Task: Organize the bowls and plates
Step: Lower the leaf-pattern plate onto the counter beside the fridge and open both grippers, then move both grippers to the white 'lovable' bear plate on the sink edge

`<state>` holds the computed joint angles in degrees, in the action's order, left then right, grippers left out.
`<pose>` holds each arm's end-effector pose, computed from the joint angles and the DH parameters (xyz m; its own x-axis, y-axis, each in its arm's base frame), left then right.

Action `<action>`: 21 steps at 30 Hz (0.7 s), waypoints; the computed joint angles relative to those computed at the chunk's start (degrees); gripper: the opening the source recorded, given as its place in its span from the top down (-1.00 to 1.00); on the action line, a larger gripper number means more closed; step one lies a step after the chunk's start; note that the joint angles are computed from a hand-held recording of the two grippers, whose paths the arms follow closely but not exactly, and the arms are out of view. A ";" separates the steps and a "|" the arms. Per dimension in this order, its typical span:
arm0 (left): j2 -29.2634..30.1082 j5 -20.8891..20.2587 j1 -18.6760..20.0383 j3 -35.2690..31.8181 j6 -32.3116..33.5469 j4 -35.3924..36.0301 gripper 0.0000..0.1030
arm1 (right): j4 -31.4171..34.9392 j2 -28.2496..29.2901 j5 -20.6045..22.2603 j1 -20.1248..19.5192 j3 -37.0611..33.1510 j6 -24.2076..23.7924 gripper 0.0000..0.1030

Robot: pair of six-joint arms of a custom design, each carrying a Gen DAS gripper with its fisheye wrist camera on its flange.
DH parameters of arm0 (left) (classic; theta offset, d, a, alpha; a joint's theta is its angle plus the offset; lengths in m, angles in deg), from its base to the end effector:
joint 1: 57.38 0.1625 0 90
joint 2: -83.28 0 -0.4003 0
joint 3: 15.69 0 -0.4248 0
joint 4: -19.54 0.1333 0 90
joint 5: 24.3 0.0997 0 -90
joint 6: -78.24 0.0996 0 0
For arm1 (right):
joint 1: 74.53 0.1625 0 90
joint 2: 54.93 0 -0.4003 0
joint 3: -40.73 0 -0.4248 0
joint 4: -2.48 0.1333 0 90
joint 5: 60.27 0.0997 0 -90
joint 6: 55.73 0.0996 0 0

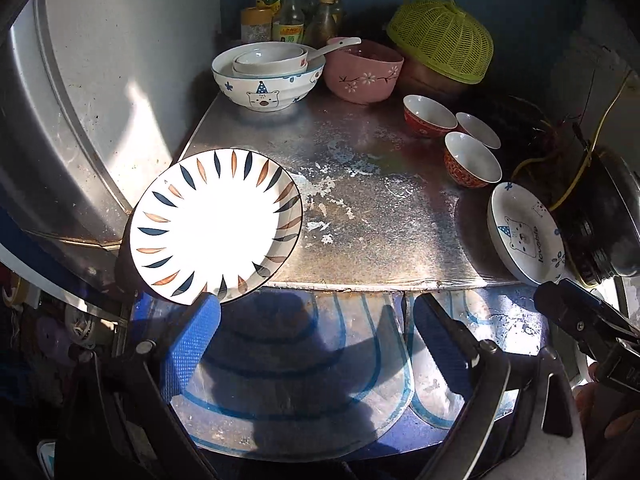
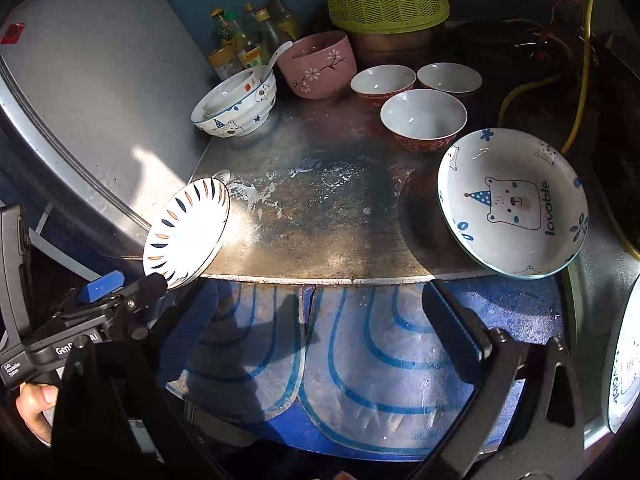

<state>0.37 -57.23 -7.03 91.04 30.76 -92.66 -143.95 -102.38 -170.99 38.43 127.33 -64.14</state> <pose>-0.1751 -0.5512 0.3312 -0.7428 -0.3205 -0.5879 0.1337 0.7893 -0.5993 0.3723 -0.6275 0.1299 -0.8380 -0.3938 0.3776 -0.5004 0.8306 -0.2444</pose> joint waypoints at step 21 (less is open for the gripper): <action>13.59 -2.45 -7.19 -7.47 12.19 -8.52 -0.91 | -10.83 -16.14 -2.37 -4.30 13.10 2.21 -1.00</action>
<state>13.96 -59.68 -14.22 83.56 42.95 -101.18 -154.78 -118.51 -173.36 34.14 140.43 -61.93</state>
